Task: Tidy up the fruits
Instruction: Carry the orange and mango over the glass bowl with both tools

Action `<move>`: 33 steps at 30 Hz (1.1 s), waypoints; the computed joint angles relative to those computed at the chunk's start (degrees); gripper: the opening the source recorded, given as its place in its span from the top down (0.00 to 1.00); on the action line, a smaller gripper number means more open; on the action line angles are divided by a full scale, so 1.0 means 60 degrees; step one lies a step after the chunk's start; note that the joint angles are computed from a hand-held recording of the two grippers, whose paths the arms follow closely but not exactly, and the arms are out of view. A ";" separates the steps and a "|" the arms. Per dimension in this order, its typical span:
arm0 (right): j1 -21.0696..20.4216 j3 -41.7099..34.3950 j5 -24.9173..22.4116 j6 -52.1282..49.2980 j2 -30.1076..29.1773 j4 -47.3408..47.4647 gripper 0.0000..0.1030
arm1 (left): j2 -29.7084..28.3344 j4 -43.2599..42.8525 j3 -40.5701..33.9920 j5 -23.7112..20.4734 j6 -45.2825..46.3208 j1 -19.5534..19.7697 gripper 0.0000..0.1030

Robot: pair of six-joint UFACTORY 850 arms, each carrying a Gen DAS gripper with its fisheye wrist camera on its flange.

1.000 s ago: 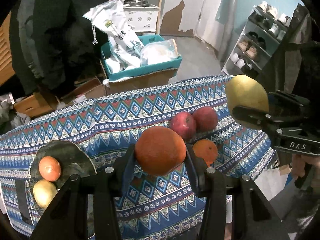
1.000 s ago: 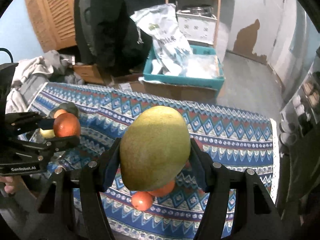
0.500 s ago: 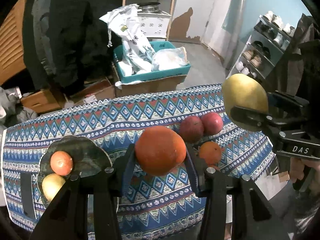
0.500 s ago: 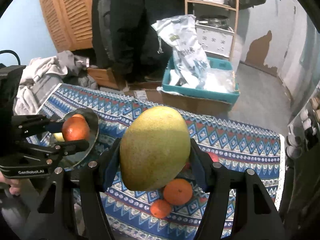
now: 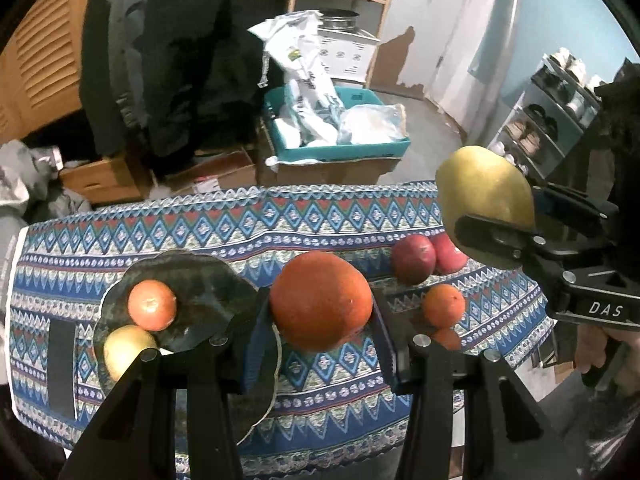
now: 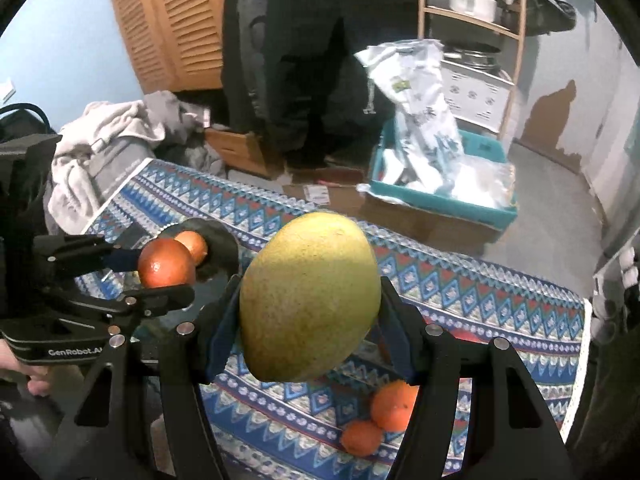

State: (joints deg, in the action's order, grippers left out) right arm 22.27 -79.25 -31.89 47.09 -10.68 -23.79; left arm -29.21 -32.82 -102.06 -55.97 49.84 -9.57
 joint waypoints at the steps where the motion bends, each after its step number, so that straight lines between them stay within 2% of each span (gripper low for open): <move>1: 0.0020 -0.0130 0.0009 -0.0125 -0.0111 0.0098 0.38 | -0.0028 -0.0001 -0.0028 -0.0006 -0.0024 0.0059 0.53; 17: 0.0216 -0.2244 -0.0164 -0.2155 -0.1913 0.1991 0.38 | -0.0599 0.0287 -0.0530 -0.0044 -0.0641 0.0902 0.53; 27: 0.0260 -0.3554 -0.0593 -0.3427 -0.3168 0.3408 0.38 | -0.1132 0.1125 -0.0778 0.0084 -0.1310 0.1201 0.53; 33: 0.0307 -0.4214 -0.0907 -0.3965 -0.3874 0.3977 0.38 | -0.1475 0.1510 -0.1017 -0.0123 -0.1747 0.1339 0.53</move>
State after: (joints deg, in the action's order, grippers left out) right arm 24.11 -104.53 -37.34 23.30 -33.93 0.07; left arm -38.06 -23.76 -108.16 -56.71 39.35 -1.53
